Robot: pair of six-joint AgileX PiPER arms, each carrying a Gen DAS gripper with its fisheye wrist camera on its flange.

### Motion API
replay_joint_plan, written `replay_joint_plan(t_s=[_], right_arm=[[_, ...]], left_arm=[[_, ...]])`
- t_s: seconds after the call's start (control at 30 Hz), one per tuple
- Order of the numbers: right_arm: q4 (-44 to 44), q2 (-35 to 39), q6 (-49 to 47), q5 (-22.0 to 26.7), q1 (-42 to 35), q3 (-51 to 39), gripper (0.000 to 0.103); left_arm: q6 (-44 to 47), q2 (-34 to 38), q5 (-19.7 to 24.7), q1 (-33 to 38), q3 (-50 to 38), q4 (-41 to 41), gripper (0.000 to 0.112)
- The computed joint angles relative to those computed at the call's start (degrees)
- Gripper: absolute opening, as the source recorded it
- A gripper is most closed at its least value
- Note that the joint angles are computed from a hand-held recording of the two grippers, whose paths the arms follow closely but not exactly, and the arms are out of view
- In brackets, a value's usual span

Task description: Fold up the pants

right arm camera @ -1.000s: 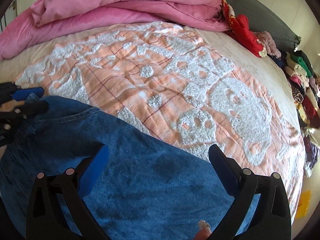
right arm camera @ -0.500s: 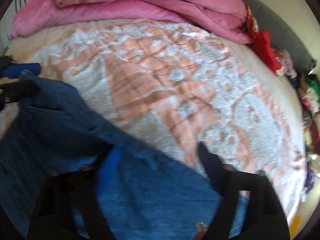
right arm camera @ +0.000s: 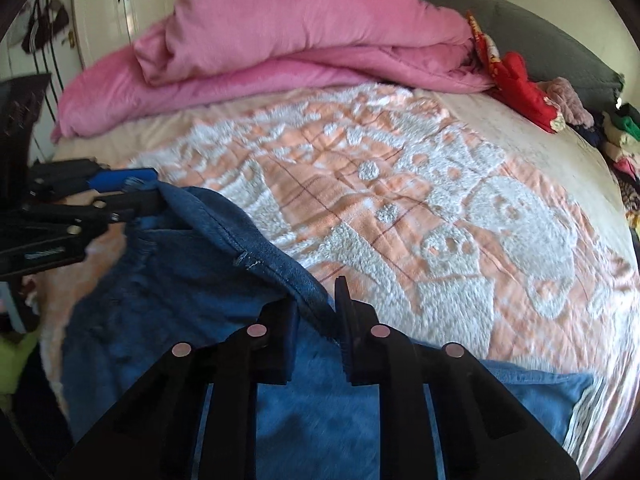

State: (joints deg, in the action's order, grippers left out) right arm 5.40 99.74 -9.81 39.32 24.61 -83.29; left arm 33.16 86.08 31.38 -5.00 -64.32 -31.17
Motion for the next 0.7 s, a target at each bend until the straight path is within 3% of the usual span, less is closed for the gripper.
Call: replay_joint_plan(t_s=[0.33,0.7], right_arm=[[2.67,-16.57,4.36,-3.15,2.55,15.30,0.012],[-8.13,-30.38,21.06,-2.08,13.48,25.37,0.012]], left_arm=[[-5.20,-11.17,-1.93,-3.40,7.64,4.85,0.027],[-12.80,-23.50,3.55,-5.64,14.10,10.72,0.027]])
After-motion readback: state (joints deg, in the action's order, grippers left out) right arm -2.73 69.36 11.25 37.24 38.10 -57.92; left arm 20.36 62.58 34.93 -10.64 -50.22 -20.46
